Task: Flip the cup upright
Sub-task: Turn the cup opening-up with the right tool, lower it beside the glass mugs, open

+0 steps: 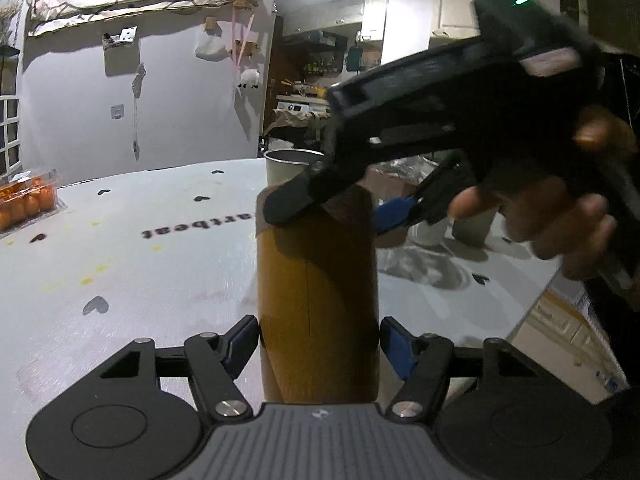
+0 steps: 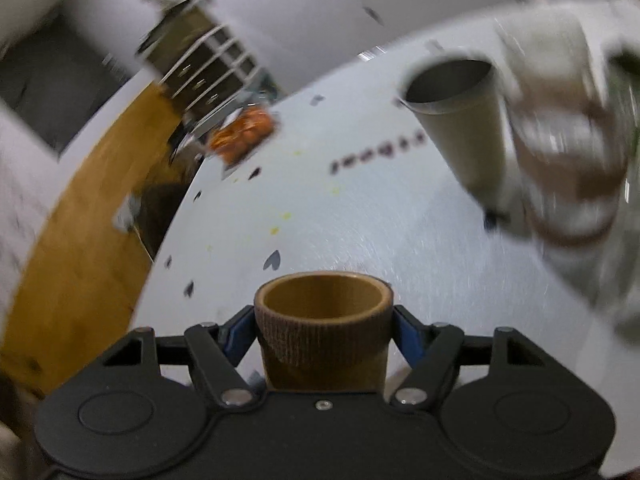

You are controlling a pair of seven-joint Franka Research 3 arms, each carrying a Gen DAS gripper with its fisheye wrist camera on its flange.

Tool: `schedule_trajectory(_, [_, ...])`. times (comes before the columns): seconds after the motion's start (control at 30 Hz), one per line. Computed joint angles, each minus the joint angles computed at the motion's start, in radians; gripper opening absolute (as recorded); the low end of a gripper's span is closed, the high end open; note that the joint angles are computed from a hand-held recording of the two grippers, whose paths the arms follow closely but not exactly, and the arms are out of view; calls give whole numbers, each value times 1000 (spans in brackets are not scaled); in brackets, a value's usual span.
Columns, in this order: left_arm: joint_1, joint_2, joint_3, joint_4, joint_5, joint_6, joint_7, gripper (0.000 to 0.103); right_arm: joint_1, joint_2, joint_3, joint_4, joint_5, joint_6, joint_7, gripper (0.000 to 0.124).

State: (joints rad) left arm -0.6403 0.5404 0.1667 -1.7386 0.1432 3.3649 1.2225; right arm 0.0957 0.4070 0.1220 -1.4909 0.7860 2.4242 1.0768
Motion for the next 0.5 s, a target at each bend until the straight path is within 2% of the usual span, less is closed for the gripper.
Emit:
schedule_trajectory(0.1, [77, 57, -78, 77, 18, 6, -9, 68, 27, -14, -13, -6, -74, 50, -43, 73])
schedule_trajectory(0.2, [104, 107, -106, 144, 7, -4, -43, 69, 61, -21, -19, -28, -153, 149, -94, 72])
schedule_trajectory(0.27, [103, 122, -100, 162, -4, -12, -75, 84, 76, -18, -17, -43, -190, 219, -131, 72])
schedule_trajectory(0.3, [101, 125, -95, 164, -8, -9, -90, 88, 84, -11, -18, -44, -212, 253, -146, 72])
schedule_trajectory(0.5, [40, 110, -9, 123, -49, 28, -125, 96, 120, 66, -40, -2, -323, 427, -128, 72])
